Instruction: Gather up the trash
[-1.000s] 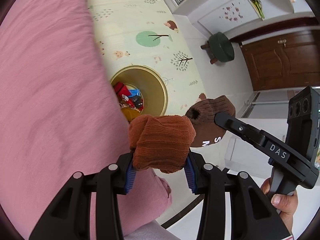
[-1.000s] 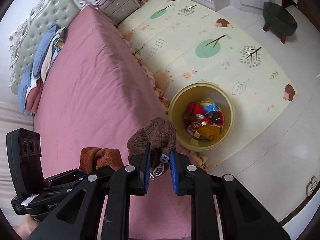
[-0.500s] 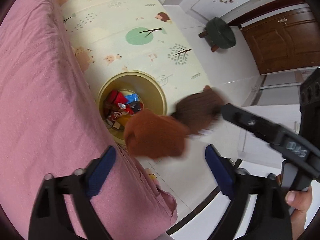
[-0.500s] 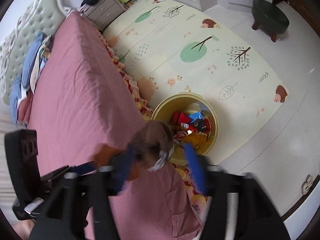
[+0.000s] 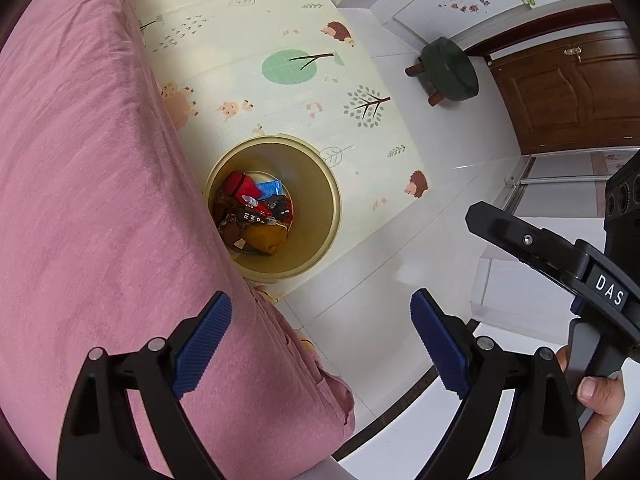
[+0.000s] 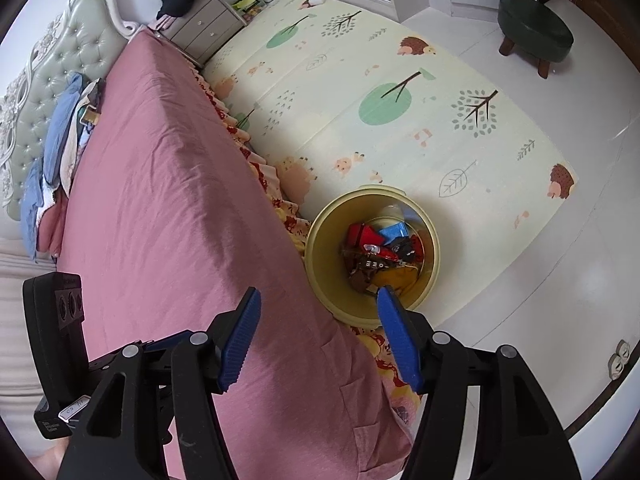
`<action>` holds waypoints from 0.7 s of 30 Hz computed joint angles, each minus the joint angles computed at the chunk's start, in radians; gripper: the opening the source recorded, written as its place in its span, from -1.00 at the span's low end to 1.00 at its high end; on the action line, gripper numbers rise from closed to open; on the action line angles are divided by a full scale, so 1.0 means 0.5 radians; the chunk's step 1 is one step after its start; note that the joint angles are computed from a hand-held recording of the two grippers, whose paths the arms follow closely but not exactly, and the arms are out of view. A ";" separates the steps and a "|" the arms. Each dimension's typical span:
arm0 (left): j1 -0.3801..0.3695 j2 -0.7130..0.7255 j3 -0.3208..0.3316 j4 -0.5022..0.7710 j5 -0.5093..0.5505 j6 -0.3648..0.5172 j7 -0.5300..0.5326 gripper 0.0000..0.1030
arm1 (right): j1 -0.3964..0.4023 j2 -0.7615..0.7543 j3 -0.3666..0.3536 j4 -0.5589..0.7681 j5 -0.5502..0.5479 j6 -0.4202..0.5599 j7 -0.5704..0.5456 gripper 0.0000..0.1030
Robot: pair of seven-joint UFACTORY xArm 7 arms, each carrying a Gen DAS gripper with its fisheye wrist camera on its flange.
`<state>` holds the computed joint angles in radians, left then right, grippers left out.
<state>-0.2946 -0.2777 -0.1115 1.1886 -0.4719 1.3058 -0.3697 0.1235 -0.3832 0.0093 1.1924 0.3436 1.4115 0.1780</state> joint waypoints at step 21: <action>0.309 -1.251 0.220 -0.647 0.272 0.561 -0.227 0.83 | 0.463 -0.080 0.344 0.076 0.210 0.031 0.260 0.46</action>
<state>-0.1400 -0.9034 -0.0017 0.8653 -0.3361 1.5865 -0.4835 0.3549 -0.4233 0.1812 1.2306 0.4486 1.4268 0.3082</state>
